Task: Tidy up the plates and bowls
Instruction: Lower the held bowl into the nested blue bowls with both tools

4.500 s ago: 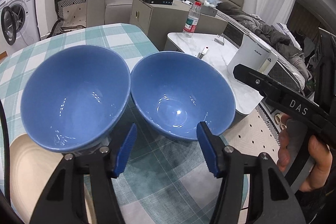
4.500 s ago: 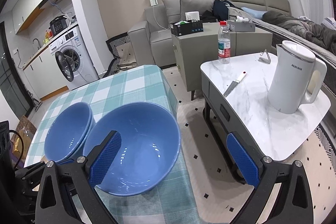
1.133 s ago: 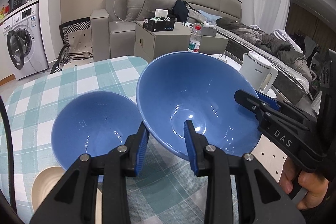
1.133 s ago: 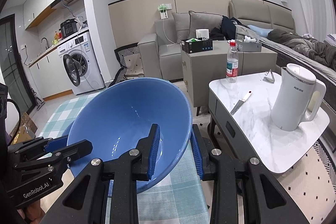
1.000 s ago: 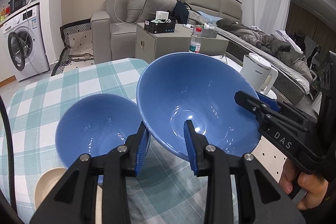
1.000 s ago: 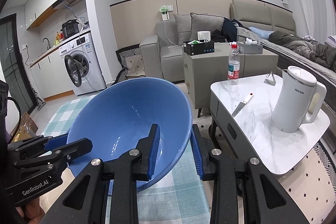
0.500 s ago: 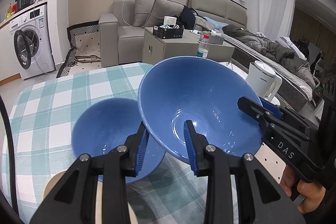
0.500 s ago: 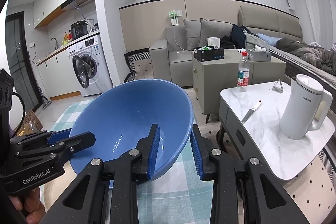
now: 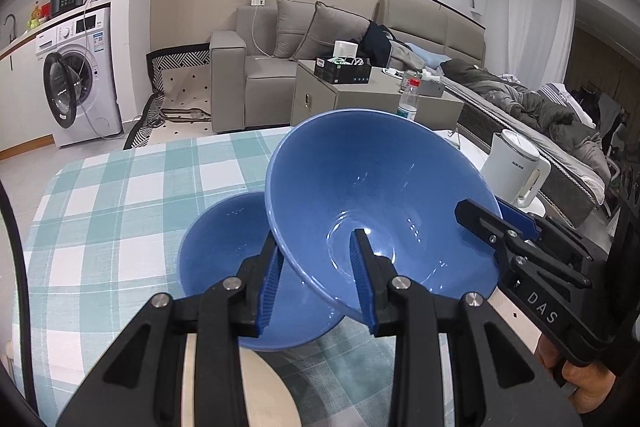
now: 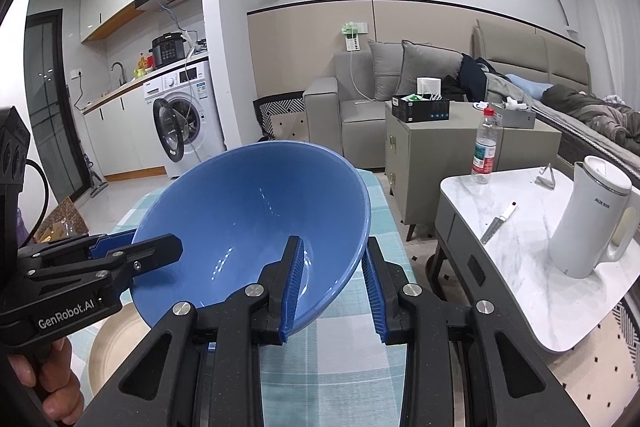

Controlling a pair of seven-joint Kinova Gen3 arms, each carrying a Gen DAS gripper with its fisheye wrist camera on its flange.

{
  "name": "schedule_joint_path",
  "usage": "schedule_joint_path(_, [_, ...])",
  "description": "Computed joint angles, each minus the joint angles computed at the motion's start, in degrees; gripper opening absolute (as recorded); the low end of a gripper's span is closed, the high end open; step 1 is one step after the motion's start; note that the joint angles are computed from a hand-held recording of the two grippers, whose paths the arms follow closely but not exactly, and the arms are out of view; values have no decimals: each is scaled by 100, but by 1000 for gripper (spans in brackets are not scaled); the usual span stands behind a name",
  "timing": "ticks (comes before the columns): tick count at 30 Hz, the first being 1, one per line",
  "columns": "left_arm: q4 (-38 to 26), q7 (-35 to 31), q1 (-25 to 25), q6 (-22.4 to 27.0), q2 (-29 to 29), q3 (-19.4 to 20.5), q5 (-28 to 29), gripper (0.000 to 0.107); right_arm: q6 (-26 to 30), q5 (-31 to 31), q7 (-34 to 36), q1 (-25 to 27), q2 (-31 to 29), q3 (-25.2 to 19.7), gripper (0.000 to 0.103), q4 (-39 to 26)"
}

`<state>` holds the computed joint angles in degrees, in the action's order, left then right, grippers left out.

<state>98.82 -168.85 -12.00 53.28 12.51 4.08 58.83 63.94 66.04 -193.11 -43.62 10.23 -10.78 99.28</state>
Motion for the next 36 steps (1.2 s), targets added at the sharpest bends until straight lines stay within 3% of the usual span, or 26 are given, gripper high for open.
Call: schedule_joint_path(36, [-207,350,-267,-473,370,85,-221,32,-1071,7,90,-56,582,430,32,-279])
